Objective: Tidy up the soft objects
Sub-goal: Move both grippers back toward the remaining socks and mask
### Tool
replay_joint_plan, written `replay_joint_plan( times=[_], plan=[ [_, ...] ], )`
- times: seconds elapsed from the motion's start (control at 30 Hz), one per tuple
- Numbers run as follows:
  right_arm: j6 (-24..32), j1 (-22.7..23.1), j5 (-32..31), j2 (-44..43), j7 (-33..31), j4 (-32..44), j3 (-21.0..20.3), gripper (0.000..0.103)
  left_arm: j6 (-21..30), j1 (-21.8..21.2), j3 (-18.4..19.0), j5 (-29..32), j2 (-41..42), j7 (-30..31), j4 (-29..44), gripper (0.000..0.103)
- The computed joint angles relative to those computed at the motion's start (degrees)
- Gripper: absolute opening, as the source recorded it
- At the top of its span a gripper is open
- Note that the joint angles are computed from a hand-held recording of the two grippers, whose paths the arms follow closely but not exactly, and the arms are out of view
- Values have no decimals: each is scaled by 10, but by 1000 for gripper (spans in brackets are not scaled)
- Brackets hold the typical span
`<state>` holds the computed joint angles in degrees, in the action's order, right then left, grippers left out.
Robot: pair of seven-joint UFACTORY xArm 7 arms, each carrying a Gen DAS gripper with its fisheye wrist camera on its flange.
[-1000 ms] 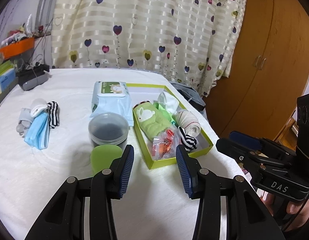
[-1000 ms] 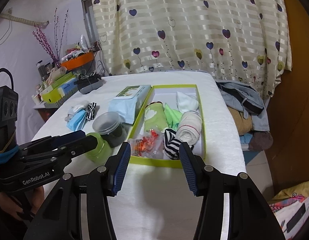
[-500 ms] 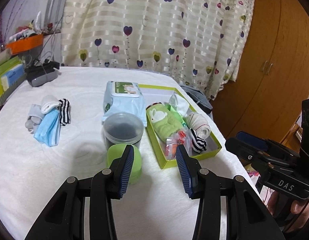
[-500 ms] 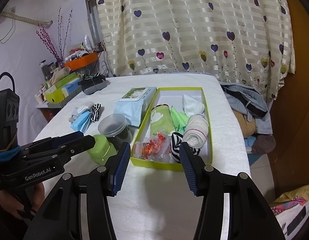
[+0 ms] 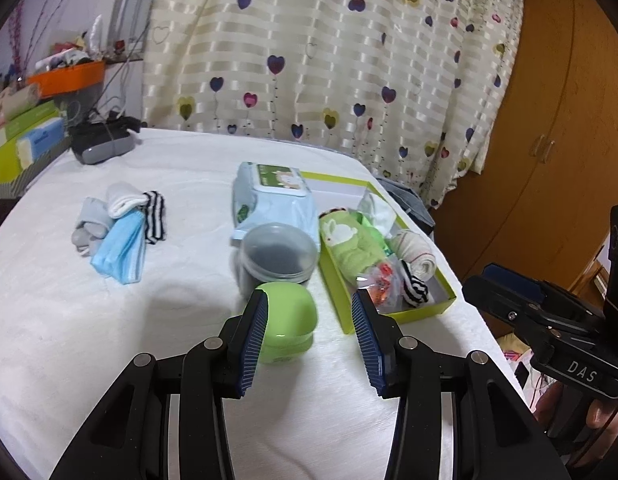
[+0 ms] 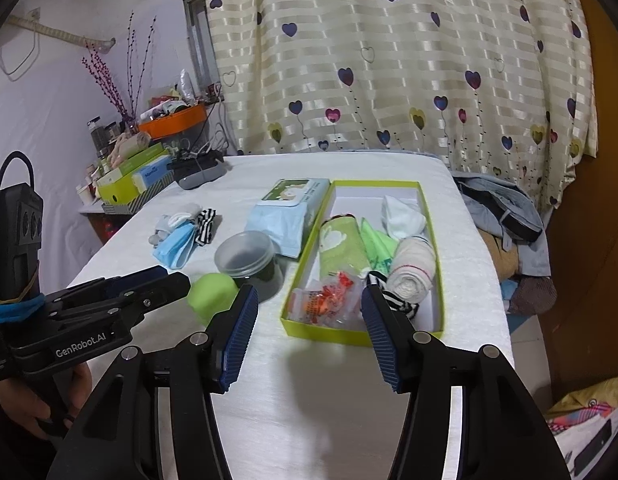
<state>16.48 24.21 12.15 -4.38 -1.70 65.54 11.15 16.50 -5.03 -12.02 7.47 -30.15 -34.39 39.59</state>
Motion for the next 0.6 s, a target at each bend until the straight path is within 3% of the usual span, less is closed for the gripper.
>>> replay_joint_plan(
  times=[0.3,0.6],
  plan=[
    [7,15,4,23,-10,30,12,55,2,14,28,-11,-36,9,-34,43],
    [26,30,-32,83,10,101,28,55,11,72,60,-12,-53,25,-58,45]
  ],
)
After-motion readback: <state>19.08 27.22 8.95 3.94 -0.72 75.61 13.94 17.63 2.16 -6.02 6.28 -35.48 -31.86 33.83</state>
